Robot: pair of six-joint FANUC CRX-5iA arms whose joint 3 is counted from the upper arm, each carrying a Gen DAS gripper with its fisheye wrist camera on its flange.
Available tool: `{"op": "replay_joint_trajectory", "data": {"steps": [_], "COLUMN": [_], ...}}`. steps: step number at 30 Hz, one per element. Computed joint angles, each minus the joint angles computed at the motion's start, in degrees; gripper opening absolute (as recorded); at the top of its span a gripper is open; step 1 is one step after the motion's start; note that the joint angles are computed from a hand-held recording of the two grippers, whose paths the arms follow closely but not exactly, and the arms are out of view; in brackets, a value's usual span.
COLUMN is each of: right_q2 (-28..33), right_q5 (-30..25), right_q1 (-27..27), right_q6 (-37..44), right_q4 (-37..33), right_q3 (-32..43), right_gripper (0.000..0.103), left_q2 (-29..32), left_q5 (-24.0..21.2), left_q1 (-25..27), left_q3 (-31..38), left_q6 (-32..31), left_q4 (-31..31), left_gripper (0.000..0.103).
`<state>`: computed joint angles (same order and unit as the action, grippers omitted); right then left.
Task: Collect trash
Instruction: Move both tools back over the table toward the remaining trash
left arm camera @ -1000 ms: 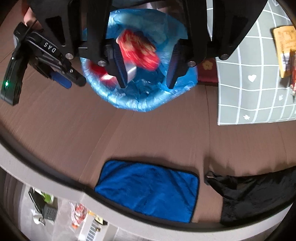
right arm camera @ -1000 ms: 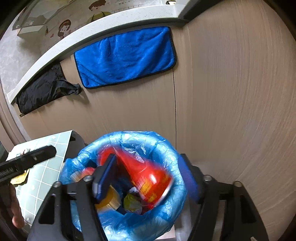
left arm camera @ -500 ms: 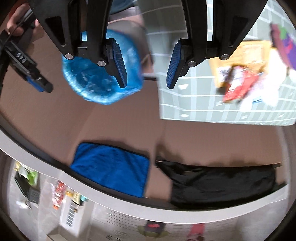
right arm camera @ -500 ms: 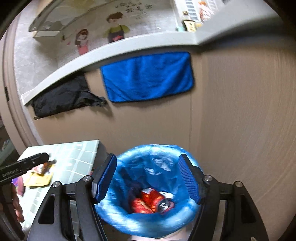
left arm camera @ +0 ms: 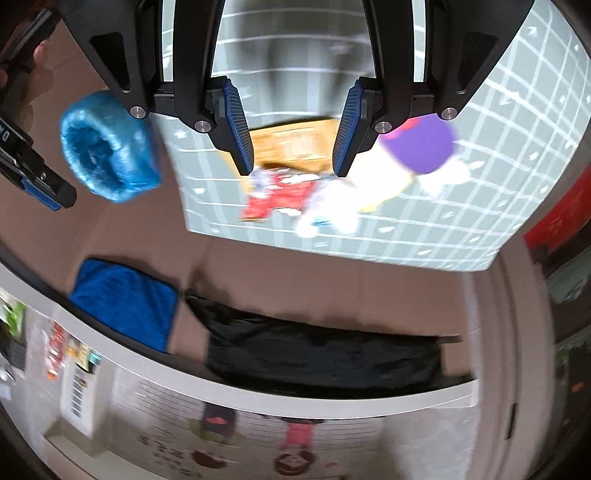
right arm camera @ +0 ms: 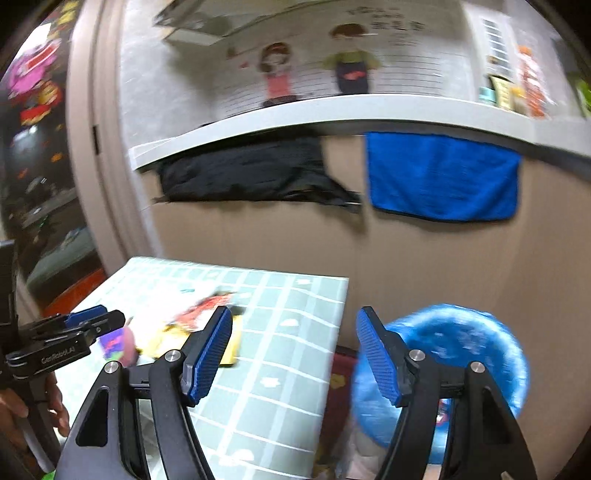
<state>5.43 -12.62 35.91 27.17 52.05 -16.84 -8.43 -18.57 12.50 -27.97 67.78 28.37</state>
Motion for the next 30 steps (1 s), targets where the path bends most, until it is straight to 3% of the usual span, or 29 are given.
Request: {"op": "replay_joint_trajectory", "data": {"steps": [3,6,14,17,20,27,30], "right_q2": [1.7,4.2,13.3,17.9,22.3,29.1,27.2], "right_q5": [-1.5,-4.3,-16.6,-21.7,-24.7,-29.7,-26.0], "right_q1": [3.6,7.0,12.6,13.4,14.6,16.5,15.8], "right_q6": [4.9,14.1,49.0,58.4,63.0,64.9,63.9], "right_q4": [-3.0,-10.4,-41.6,-50.4,-52.8,-51.2,-50.3], "right_q3": [2.2,6.1,24.0,32.1,37.7,45.5,42.8], "right_gripper": [0.069,0.069,0.069,0.069,0.069,0.068,0.068], "left_q2": [-2.0,-3.2,-3.5,-3.0,-2.4,-1.4,-1.0], "left_q5": [-0.6,-1.4,-2.7,-3.3,-4.0,-6.4,-7.8], "left_q1": [4.7,9.0,18.7,20.8,22.0,22.9,22.2], "left_q3": [-2.0,-4.5,-9.2,-10.5,-11.5,-12.2,-12.4], "left_q6": [1.1,-0.8,-6.5,-10.4,-15.1,-20.5,-23.0], "left_q4": [-0.8,2.1,7.7,11.7,15.9,19.4,23.2], "left_gripper": [0.046,0.046,0.046,0.046,0.046,0.046,0.046]}}
